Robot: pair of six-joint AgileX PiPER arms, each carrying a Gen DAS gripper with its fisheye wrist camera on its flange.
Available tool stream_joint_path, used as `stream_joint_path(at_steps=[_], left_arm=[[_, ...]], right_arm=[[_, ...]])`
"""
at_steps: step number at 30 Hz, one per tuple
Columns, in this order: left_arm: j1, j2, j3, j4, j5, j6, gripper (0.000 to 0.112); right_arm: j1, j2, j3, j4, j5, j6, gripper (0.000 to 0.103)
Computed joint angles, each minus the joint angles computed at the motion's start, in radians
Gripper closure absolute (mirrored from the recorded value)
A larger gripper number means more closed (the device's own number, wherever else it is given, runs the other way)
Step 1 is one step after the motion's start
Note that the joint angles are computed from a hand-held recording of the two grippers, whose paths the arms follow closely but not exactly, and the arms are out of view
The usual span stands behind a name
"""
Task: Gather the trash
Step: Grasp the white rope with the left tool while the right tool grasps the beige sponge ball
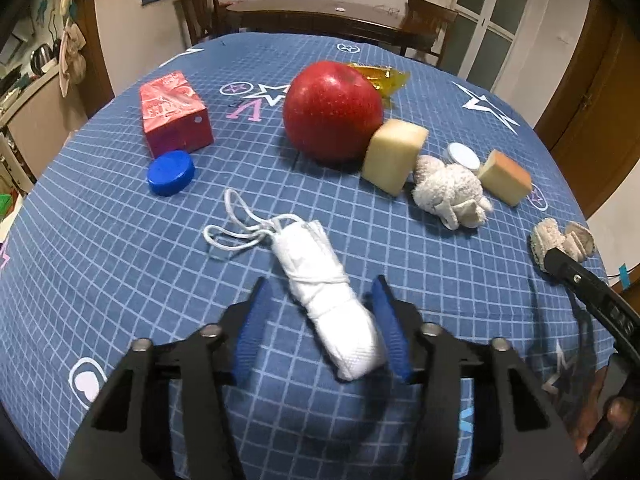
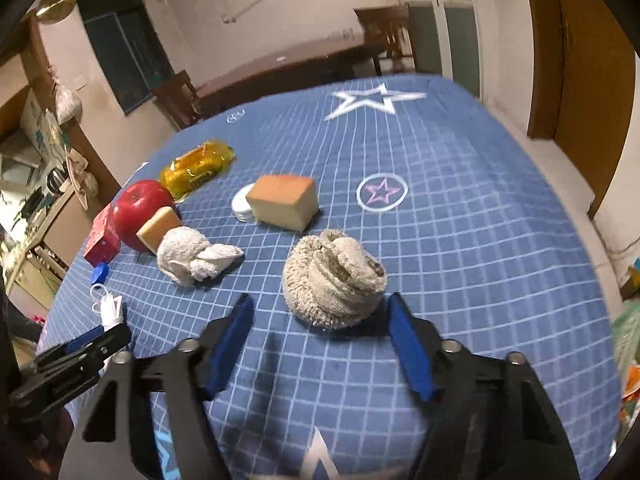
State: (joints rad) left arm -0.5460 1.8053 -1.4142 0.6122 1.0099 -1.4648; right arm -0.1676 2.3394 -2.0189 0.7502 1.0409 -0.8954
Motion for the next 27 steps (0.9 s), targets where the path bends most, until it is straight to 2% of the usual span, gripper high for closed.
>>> stream_joint_path(at_steps=[3, 5, 9, 12, 14, 17, 21, 27], left_arm=[[-0.013, -0.008, 0.020, 0.025, -0.004, -0.011, 0.079], [-0.013, -0.026, 0.045, 0.027, -0.028, -0.010, 0.085], [-0.021, -0.079, 0.106, 0.011, -0.064, -0.011, 0.088], [-0.028, -0.121, 0.150, 0.018, -0.081, -0.025, 0.088], [-0.047, -0.143, 0.166, 0.042, -0.065, -0.042, 0.088], [-0.078, -0.172, 0.176, 0.087, -0.036, -0.073, 0.088], [-0.165, -0.184, 0.164, 0.191, 0.077, -0.136, 0.088], [-0.209, -0.204, 0.159, 0.229, 0.119, -0.151, 0.088]], right_arm=[[0.003, -0.001, 0.007, 0.004, -0.017, -0.002, 0.056], [-0.003, 0.000, 0.006, 0.015, -0.012, -0.003, 0.061], [-0.026, -0.033, 0.069, 0.069, -0.028, -0.042, 0.064], [-0.046, -0.113, 0.204, 0.123, -0.078, -0.134, 0.064], [-0.063, -0.174, 0.303, 0.175, -0.105, -0.212, 0.064], [-0.111, -0.266, 0.444, 0.286, -0.078, -0.326, 0.064], [-0.164, -0.358, 0.580, 0.381, -0.026, -0.412, 0.064], [-0.215, -0.511, 0.780, 0.455, -0.012, -0.540, 0.064]])
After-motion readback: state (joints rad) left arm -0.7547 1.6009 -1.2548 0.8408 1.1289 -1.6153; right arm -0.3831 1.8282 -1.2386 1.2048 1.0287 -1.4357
